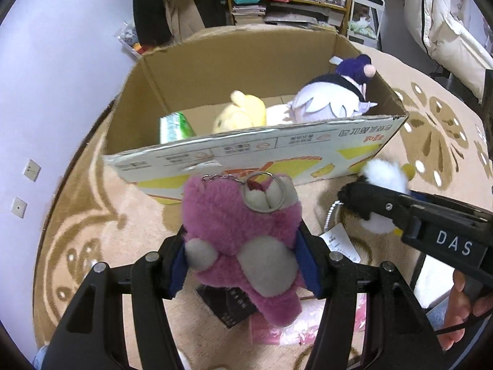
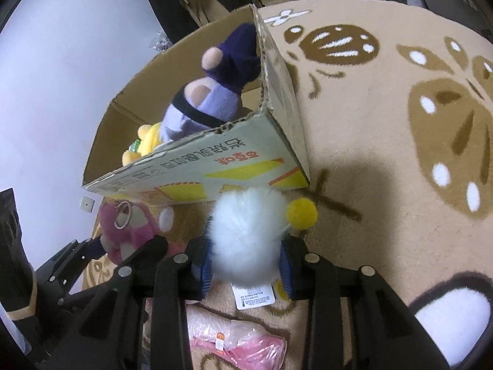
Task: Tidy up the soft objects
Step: 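Grasp the pink bear with the left tool while the right tool grasps the white fluffy plush, then lift and carry the pink bear and white plush over the box with both tools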
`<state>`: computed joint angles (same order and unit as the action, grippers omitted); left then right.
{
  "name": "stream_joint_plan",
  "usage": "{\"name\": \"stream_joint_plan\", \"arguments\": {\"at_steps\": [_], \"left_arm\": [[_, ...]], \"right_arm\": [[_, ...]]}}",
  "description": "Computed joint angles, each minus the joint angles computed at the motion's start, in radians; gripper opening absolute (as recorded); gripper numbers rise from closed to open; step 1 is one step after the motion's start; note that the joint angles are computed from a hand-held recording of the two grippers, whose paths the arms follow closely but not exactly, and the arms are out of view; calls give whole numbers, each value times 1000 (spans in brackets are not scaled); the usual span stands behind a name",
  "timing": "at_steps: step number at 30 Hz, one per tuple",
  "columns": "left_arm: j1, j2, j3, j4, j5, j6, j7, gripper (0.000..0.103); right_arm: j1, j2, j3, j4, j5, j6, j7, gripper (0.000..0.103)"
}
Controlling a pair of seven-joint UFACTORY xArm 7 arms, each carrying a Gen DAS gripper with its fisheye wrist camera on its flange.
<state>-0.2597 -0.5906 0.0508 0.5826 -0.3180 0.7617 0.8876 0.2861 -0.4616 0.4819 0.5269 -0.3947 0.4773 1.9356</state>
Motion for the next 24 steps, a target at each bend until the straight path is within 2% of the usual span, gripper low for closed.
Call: {"name": "stream_joint_plan", "arguments": {"at_steps": [2, 4, 7, 8, 9, 10, 17, 24], "left_arm": [[8, -22, 5, -10, 3, -4, 3, 59], [16, -44, 10, -16, 8, -6, 1, 59], [25, -38, 25, 14, 5, -9, 3, 59], [23, -12, 42, 17, -6, -35, 21, 59], [26, -8, 49, 24, -13, -38, 24, 59], [30, -6, 56, 36, -20, -31, 22, 59], [56, 7, 77, 76, -54, -68, 31, 59], [47, 10, 97, 106, -93, -118, 56, 59]], "right_arm": [[1, -10, 10, 16, -11, 27, -1, 37], [28, -59, -11, 16, 6, 69, -37, 37], [25, -83, 30, 42, -1, 124, -30, 37], [30, -98, 30, 43, -2, 139, -36, 37], [52, -140, 0, 42, 13, 173, -80, 37], [50, -155, 7, 51, 13, 191, -90, 37], [2, -215, 80, 105, -28, 267, -112, 37], [-45, -239, 117, 158, -76, 291, -131, 37]]}}
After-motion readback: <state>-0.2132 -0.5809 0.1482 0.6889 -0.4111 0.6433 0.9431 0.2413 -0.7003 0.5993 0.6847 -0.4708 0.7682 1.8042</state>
